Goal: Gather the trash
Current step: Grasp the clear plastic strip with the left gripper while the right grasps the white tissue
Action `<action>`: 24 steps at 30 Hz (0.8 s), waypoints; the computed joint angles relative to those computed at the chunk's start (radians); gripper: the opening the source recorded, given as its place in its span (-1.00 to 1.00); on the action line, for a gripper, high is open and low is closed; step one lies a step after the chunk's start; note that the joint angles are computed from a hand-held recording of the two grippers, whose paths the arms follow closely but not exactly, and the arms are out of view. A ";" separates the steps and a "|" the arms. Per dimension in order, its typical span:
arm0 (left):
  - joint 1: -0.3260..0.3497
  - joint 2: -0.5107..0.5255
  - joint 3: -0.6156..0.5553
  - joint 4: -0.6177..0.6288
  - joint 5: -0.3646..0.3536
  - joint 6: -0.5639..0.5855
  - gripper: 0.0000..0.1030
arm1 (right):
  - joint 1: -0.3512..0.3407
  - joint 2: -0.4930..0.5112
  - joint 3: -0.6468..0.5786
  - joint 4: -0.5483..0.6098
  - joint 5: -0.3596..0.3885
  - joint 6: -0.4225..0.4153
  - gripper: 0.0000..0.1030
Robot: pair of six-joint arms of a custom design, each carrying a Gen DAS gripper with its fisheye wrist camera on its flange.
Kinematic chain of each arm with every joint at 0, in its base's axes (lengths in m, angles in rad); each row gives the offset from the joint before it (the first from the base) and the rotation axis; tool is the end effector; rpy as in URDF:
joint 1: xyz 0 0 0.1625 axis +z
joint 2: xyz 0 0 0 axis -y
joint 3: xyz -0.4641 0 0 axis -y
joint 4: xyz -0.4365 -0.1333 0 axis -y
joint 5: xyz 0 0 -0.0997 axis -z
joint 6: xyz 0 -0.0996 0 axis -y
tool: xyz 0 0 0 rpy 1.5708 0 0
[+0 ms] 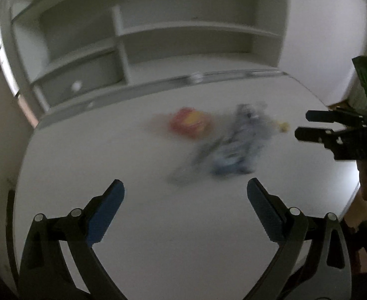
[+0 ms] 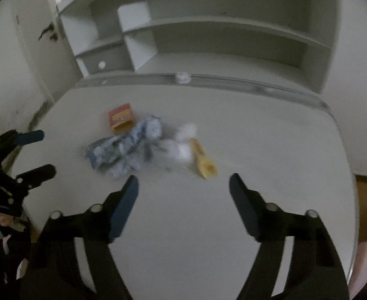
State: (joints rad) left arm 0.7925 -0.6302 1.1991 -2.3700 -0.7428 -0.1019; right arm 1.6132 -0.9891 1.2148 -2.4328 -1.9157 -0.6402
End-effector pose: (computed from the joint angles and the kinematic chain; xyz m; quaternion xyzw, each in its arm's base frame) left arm -0.4532 -0.7540 0.1580 0.2581 0.8733 -0.2654 0.3167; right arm 0.1341 -0.8114 0.4364 0.2626 -0.8997 0.2465 0.2465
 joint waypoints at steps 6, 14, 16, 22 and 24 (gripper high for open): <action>0.046 0.013 -0.035 0.010 -0.034 0.024 0.85 | 0.027 0.096 -0.095 0.041 -0.083 0.009 -0.02; 0.066 0.077 -0.136 0.033 -0.057 0.113 0.85 | 0.039 0.068 -0.077 0.014 -0.058 0.019 -0.35; 0.067 0.096 -0.161 0.048 -0.049 0.133 0.79 | 0.041 0.051 -0.066 0.014 -0.047 0.023 -0.35; 0.075 0.132 -0.222 0.132 -0.067 0.116 0.23 | 0.033 -0.003 -0.016 -0.006 -0.024 0.031 -0.35; 0.074 0.133 -0.219 0.136 -0.067 0.111 -0.18 | 0.028 -0.025 0.004 -0.017 -0.019 0.038 -0.35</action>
State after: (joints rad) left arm 0.8664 -0.4972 0.9802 -2.2344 -0.8099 0.0090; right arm 1.6414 -1.0143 1.2191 -2.4493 -1.9352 -0.6021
